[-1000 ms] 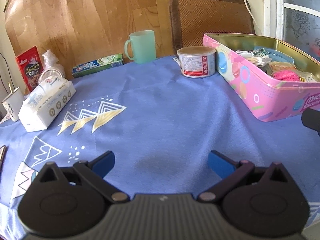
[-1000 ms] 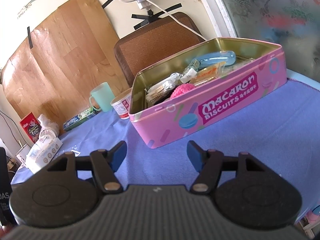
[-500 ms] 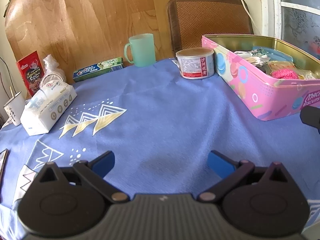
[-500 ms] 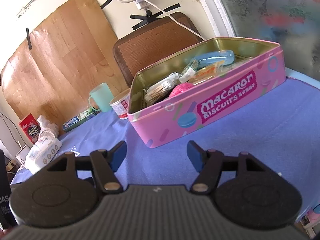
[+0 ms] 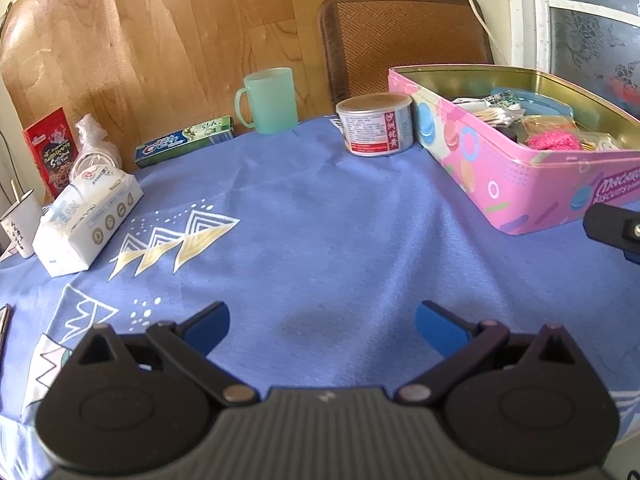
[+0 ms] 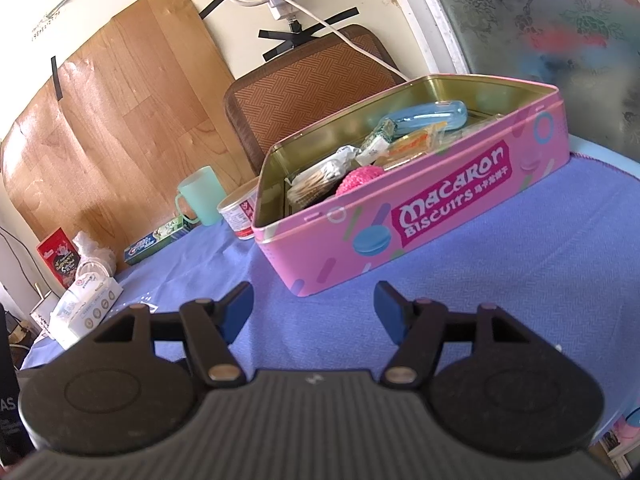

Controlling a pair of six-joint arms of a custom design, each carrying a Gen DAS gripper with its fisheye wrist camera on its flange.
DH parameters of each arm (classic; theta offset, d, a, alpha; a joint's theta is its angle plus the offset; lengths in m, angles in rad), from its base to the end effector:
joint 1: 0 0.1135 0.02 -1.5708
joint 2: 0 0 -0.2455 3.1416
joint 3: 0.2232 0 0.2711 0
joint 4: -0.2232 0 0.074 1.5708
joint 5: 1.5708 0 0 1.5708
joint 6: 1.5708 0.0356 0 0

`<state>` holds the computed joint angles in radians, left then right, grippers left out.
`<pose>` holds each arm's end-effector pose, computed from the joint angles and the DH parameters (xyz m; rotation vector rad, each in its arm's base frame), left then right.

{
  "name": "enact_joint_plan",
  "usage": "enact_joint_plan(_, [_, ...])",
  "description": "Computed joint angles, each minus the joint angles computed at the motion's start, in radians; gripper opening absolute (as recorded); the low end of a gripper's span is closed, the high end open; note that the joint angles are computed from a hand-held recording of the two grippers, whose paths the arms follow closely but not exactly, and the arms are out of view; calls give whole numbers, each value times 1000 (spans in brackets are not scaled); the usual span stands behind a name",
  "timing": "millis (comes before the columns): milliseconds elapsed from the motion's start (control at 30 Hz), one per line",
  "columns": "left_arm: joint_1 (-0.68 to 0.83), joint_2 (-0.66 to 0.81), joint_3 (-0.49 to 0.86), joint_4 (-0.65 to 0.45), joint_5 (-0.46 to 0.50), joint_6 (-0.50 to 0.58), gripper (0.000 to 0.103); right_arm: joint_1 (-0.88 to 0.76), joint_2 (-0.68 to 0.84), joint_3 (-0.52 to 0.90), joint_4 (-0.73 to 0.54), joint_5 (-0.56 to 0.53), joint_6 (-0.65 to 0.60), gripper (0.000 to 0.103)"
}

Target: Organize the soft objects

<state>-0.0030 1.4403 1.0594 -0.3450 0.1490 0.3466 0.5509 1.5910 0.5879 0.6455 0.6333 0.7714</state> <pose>0.3374 -0.0063 0.2418 0.4730 2.2375 0.0076 0.2785 0.1464 0.1324 0.6120 1.7648 0.3049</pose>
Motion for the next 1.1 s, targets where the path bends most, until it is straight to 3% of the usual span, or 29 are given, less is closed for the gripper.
enact_joint_plan(467, [4, 2, 13, -48, 55, 9, 103, 14, 3, 1, 4, 43, -5, 69])
enact_joint_plan(1100, [-3, -8, 9, -60, 60, 13, 103, 16, 3, 2, 1, 44, -12, 69])
